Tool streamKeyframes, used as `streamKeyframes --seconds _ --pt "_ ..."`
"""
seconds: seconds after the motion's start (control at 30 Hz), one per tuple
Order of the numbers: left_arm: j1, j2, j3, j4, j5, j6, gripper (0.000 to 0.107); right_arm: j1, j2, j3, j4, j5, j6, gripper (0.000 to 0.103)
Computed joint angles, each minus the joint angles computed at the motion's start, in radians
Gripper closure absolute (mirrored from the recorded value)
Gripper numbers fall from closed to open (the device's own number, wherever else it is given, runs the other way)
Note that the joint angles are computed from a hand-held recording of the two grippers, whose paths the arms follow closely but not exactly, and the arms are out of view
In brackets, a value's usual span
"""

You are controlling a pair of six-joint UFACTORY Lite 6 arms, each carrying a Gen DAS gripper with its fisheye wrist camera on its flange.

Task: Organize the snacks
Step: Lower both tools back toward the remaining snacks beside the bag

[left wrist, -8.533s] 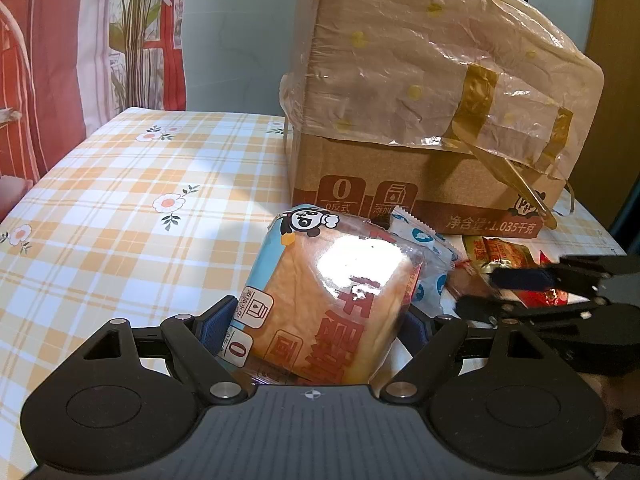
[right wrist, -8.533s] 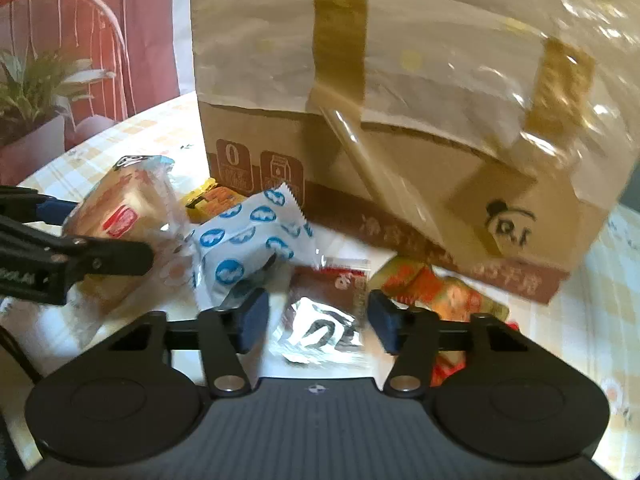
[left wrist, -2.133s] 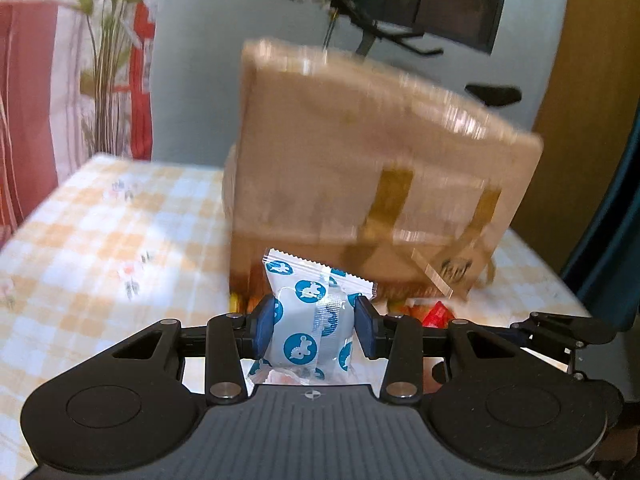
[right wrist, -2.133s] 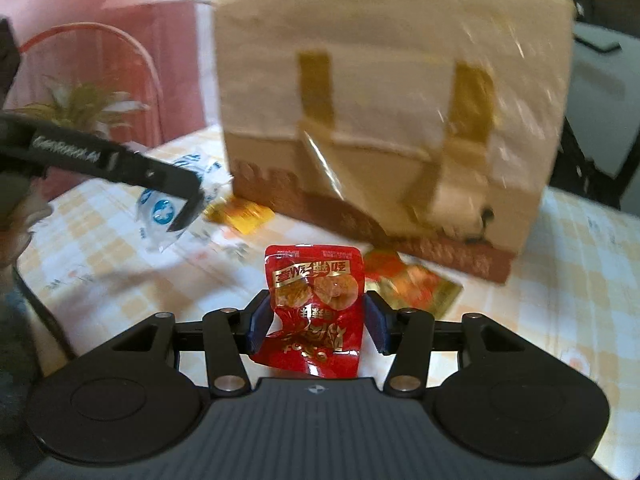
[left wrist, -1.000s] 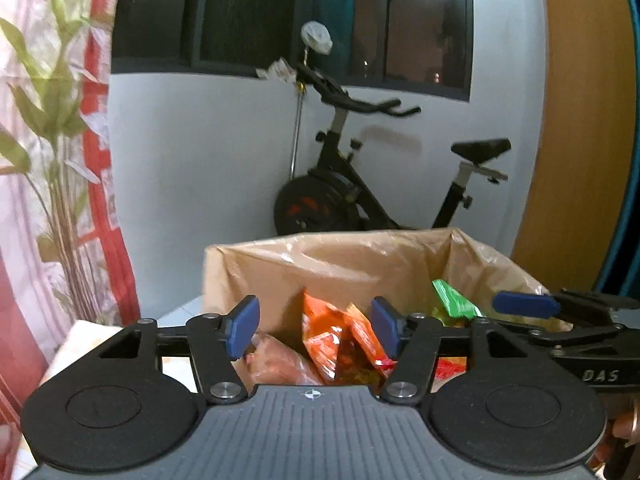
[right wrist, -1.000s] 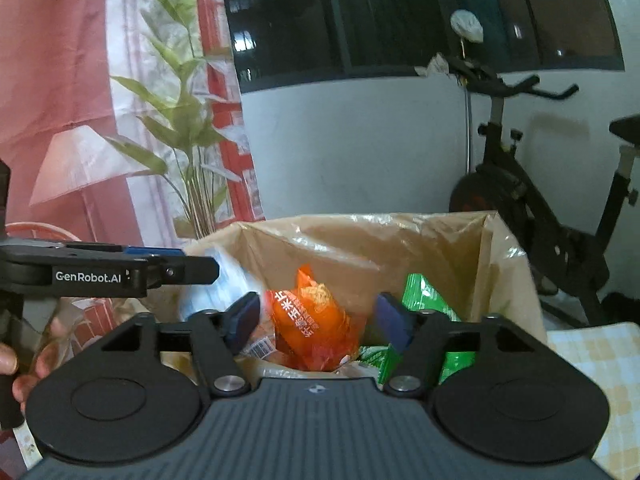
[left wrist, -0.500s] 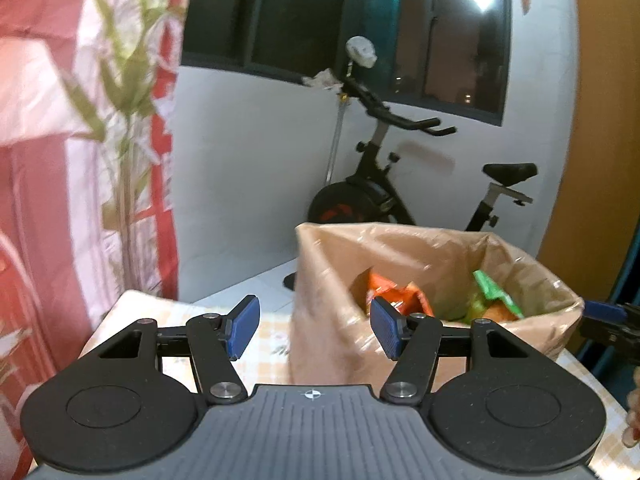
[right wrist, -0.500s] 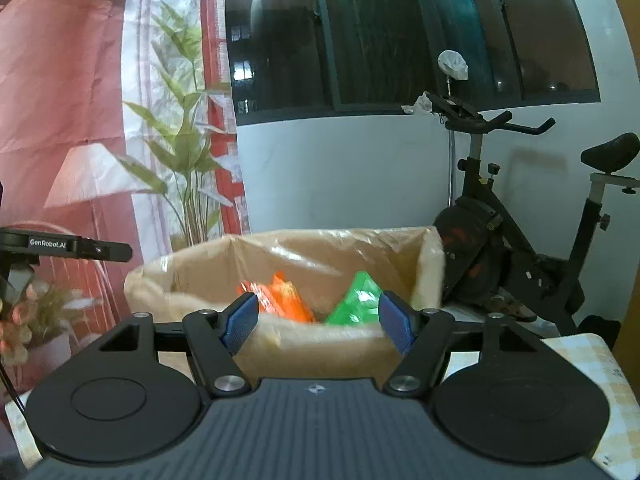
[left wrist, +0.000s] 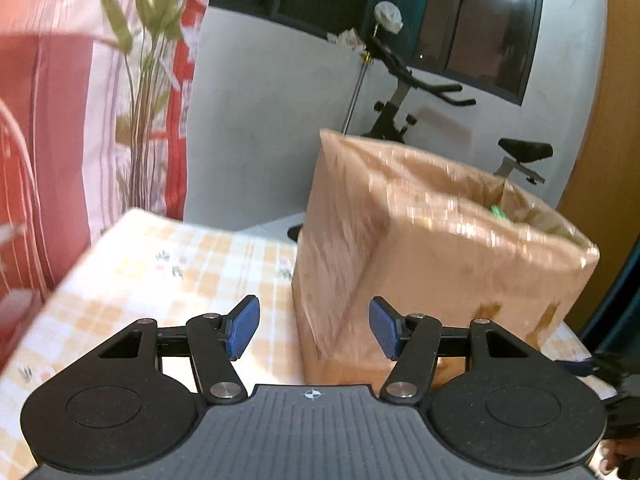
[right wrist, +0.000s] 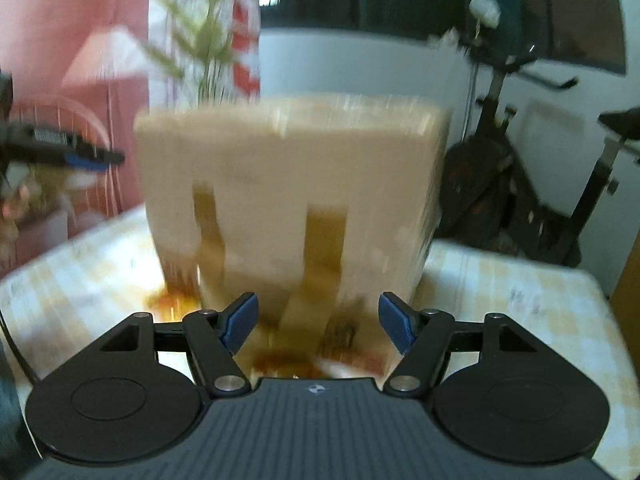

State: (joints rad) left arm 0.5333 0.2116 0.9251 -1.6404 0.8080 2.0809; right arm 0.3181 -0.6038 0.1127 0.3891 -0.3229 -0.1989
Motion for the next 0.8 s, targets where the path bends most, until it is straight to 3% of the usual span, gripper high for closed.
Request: streamKeyframes --seconds 0.17,0.4,0.47,0.6,0.67,0.8 --pt "-0.001 0.023 -0.042 -0.003 -0.011 0.047 0.044 0.027 0.373 0.127 -0.186 -0.097 0.123 0.033" --pt "0.004 0.038 -0.084 -0.001 -0.017 0.101 0.044 -0.004 0.643 0.328 -0.342 -0.078 0.192 0.028" --pt "0.009 0.042 -0.095 -0.001 -0.019 0.112 0.044 -0.022 0.688 0.354 -0.366 -0.076 0.2 0.025" --pt "0.007 0.055 -0.103 0.003 -0.031 0.12 0.044 -0.084 0.729 0.364 -0.587 -0.107 0.432 0.016" --pt "0.007 0.056 -0.113 0.002 -0.033 0.125 0.044 -0.087 0.723 0.344 -0.569 -0.127 0.434 0.015" --pt "0.006 0.053 -0.136 0.004 -0.028 0.14 0.044 -0.078 0.651 0.32 -0.59 -0.049 0.494 0.012"
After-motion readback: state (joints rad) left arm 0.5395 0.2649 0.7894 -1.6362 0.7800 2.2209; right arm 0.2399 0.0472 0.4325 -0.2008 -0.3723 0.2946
